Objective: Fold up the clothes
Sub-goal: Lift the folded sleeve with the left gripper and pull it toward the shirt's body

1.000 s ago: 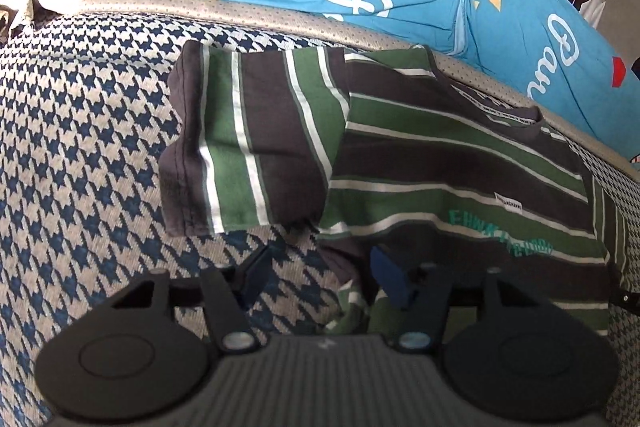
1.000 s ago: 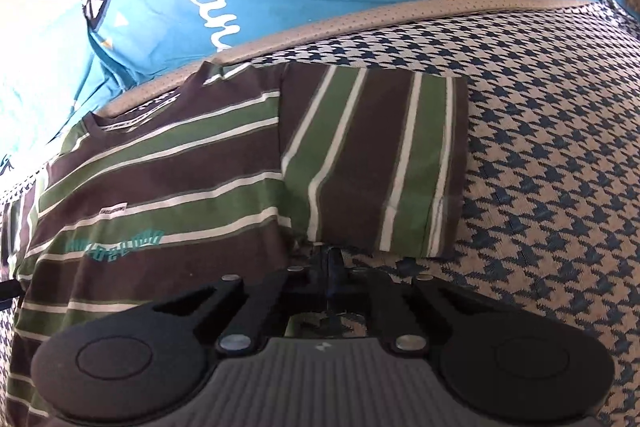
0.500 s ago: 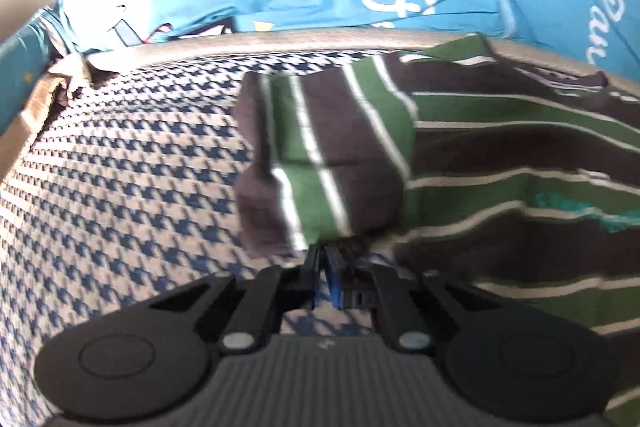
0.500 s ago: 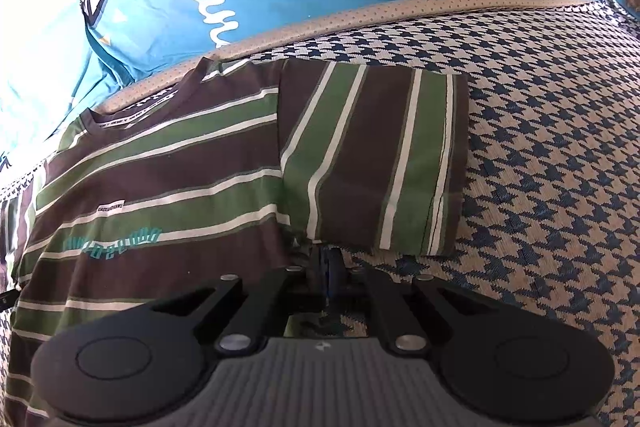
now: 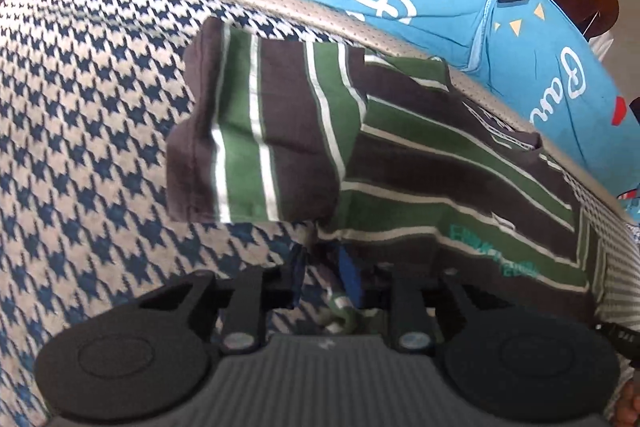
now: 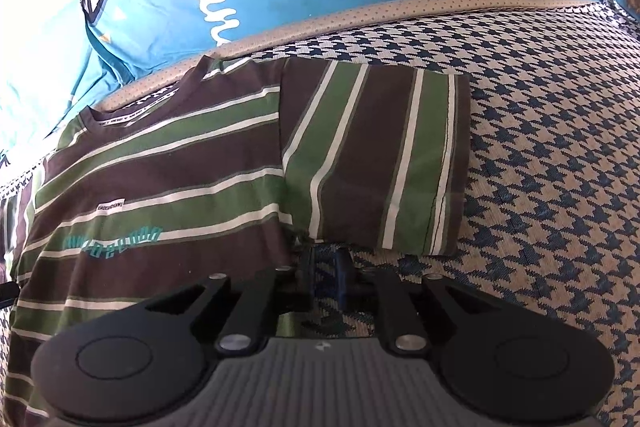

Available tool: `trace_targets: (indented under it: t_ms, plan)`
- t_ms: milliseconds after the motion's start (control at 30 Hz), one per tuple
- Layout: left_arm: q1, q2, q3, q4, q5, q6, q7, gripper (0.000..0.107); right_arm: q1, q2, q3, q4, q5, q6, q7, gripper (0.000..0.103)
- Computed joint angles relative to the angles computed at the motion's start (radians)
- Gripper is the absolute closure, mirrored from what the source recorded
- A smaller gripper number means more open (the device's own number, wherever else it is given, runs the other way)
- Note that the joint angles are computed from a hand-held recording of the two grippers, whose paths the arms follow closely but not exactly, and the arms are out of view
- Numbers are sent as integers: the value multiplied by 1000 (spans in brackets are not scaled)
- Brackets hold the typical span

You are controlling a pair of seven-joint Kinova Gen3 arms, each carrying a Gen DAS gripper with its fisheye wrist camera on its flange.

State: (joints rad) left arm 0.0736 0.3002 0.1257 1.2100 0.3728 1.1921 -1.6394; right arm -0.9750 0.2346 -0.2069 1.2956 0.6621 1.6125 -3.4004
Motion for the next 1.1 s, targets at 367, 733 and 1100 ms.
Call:
trace_targets:
  t_ms: [367, 733, 1100]
  plan:
    - [15, 0, 1, 4, -7, -1, 14, 89, 0, 1, 0, 0, -2, 1, 0, 91]
    - [202, -108, -42, 128, -346, -204, 104, 101, -3, 7, 3, -9, -1, 6, 4, 91]
    - [215, -74, -21, 102, -472, -167, 163, 92, 10, -9, 1, 5, -2, -4, 1, 91]
